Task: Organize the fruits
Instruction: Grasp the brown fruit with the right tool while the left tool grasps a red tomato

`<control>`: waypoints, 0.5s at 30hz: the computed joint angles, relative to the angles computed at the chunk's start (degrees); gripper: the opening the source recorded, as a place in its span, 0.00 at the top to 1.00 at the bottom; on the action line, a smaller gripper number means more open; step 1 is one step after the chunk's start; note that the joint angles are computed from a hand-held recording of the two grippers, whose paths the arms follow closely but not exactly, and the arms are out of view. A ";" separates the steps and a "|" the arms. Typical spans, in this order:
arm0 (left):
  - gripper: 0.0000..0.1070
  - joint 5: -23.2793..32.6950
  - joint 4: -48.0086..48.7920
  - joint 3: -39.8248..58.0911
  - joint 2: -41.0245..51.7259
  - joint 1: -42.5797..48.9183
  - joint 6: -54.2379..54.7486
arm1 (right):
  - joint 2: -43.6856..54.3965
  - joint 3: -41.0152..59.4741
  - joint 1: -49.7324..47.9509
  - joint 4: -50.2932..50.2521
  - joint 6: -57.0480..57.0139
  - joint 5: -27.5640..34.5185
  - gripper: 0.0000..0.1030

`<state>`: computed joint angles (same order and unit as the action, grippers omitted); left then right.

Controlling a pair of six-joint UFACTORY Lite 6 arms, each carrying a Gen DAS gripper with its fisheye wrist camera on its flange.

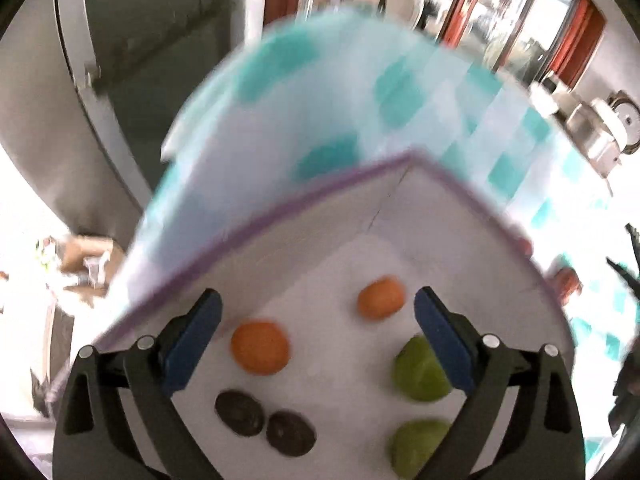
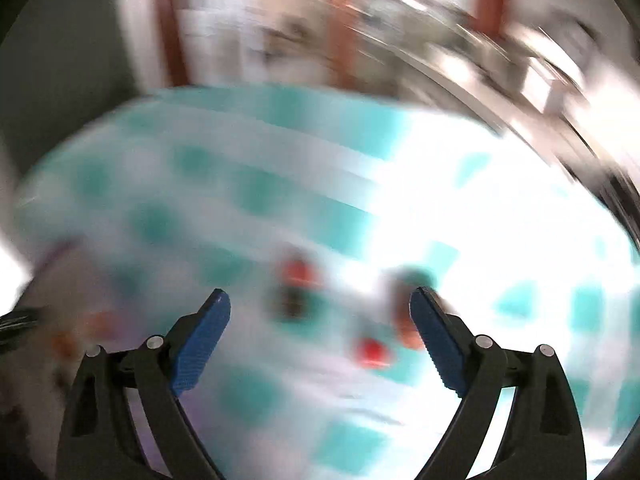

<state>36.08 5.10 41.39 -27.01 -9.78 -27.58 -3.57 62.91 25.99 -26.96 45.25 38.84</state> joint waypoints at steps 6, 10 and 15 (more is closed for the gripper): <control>0.06 -2.02 5.08 21.59 14.71 -13.52 -8.06 | 15.14 0.26 -15.11 7.63 -6.70 -10.33 0.15; 0.06 -2.47 -0.72 34.76 26.59 -21.48 -6.19 | 25.24 5.67 -14.38 7.56 -9.31 -11.32 0.18; 0.06 -2.31 -3.24 48.28 40.16 -30.59 -3.21 | 26.11 2.72 -14.35 1.17 -2.51 -14.85 0.31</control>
<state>33.77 1.86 89.67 13.15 -40.37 -30.79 22.54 65.63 11.64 -25.78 42.74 23.99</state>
